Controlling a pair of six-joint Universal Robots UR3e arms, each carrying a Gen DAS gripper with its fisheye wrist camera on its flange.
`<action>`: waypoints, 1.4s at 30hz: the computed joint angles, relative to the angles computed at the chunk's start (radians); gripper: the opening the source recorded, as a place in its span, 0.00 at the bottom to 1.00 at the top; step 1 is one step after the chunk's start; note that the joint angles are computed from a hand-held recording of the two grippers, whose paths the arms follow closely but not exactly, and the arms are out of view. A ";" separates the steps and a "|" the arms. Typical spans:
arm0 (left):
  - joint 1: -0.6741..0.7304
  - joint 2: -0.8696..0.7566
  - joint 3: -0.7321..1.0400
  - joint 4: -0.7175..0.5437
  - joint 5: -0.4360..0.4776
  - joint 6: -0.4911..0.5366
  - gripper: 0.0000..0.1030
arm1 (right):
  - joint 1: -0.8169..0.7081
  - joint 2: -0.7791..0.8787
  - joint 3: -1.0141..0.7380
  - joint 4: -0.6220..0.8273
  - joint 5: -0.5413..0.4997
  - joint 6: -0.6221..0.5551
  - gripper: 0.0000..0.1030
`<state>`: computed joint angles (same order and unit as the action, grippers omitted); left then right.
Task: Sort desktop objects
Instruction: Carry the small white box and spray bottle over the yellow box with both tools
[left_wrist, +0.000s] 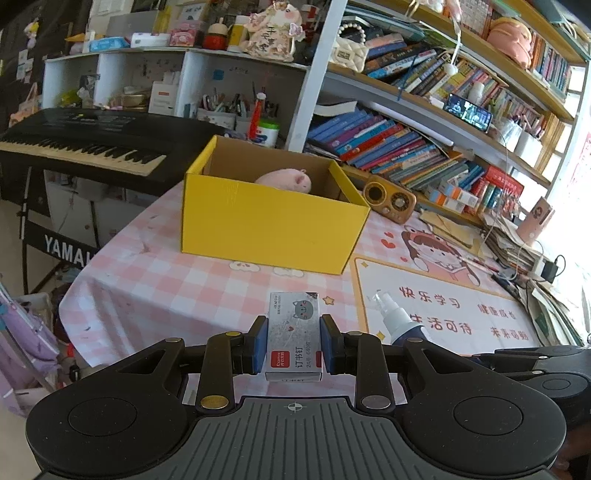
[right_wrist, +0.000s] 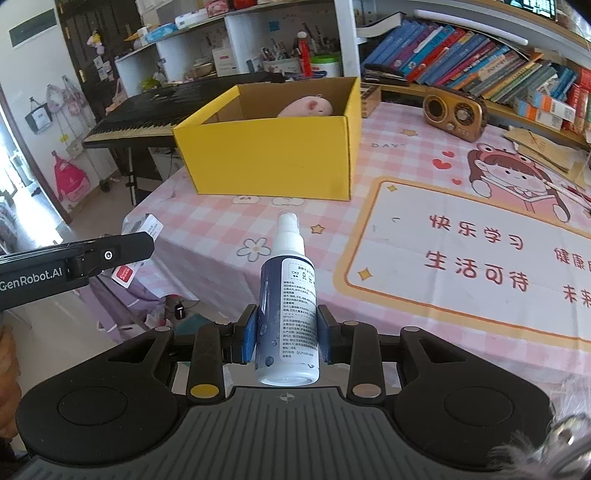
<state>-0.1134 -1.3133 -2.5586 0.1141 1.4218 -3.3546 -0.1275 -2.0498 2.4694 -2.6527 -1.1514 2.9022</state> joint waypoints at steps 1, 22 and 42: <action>0.007 0.001 0.000 0.000 -0.003 0.000 0.27 | 0.010 0.016 -0.008 -0.010 -0.004 0.004 0.29; 0.051 -0.282 0.313 0.059 0.019 -0.016 0.27 | 0.069 0.469 -0.430 -0.152 0.050 0.035 0.29; -0.019 -0.798 1.041 -0.141 0.173 -0.025 0.27 | 0.113 1.116 -1.332 0.081 0.057 -0.045 0.29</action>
